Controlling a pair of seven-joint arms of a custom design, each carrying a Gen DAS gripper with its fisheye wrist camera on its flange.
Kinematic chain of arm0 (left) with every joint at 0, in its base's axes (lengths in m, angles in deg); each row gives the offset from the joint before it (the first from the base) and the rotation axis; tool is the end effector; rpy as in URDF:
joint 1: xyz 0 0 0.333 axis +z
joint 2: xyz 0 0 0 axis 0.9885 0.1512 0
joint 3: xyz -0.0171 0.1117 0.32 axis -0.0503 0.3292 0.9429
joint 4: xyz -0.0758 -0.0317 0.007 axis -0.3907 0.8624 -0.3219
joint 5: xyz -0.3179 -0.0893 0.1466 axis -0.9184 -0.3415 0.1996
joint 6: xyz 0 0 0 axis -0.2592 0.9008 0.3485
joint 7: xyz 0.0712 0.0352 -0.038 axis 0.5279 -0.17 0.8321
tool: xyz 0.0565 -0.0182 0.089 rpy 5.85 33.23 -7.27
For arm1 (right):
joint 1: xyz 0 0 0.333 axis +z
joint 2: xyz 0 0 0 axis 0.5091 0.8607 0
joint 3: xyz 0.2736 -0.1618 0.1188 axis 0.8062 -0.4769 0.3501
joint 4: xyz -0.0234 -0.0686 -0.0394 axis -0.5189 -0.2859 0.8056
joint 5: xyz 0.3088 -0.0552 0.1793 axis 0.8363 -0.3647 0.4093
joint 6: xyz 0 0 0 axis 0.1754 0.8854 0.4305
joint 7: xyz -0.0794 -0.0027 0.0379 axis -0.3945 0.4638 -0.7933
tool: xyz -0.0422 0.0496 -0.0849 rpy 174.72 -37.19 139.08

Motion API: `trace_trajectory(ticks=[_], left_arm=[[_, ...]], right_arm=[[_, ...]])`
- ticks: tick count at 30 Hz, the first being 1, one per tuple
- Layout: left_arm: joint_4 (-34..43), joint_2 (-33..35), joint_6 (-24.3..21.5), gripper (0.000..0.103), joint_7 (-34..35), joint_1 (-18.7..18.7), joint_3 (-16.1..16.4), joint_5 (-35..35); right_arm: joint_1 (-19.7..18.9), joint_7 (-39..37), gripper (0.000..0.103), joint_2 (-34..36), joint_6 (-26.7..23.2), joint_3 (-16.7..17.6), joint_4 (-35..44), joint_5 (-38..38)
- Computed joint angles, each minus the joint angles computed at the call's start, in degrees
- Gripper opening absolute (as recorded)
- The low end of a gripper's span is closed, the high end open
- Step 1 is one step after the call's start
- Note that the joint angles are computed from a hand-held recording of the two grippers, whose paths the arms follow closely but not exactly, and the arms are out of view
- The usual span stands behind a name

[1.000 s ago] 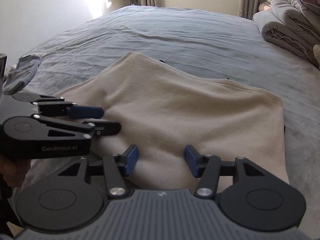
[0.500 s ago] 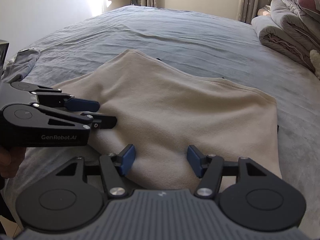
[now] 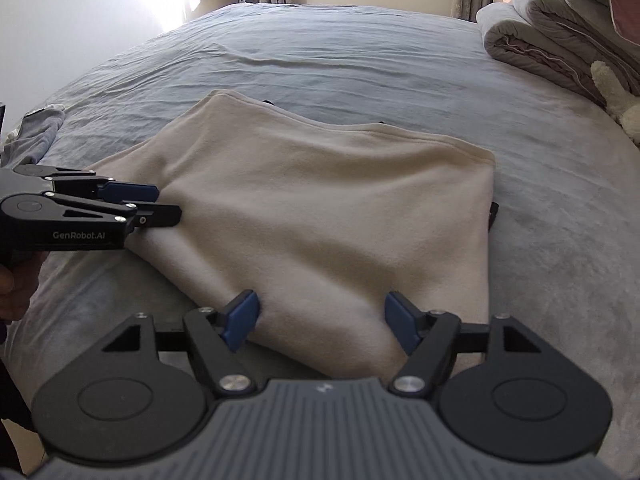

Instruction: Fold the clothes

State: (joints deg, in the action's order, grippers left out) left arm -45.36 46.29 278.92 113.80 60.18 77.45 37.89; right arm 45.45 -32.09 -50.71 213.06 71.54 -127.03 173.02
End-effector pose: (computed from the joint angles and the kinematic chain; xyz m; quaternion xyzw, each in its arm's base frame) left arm 0.5570 -0.1876 0.3101 -0.5795 0.7021 -0.3454 0.2278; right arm 0.5422 0.1741 0.3429 -0.7927 0.4920 -0.1534 0.3256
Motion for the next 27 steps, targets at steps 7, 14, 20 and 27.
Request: trace_trajectory(ticks=[7, 14, 20, 27], left_arm=[[0.15, 0.21, 0.1, 0.044, 1.11, -1.9, 1.36, -1.78], [0.04, -0.08, 0.39, 0.044, 6.15, -7.06, 5.12, -6.37], [-2.76, -1.8, 5.39, 0.044, 7.84, -3.74, 0.13, -4.28], [0.14, 1.89, 5.07, 0.045, 17.82, -12.03, 4.86, -15.03]], right_arm=[[-2.87, 2.24, 0.062, -3.62, -9.37, -3.6, -3.42, 1.7], [-2.43, 5.47, 0.058, -3.88, -10.36, -4.75, -3.86, -0.04], [-2.93, 3.95, 0.06, -4.28, -11.38, -4.64, -3.02, 4.71], [-0.62, 3.6, 0.071, -4.6, -8.11, -5.16, -2.8, 6.27]])
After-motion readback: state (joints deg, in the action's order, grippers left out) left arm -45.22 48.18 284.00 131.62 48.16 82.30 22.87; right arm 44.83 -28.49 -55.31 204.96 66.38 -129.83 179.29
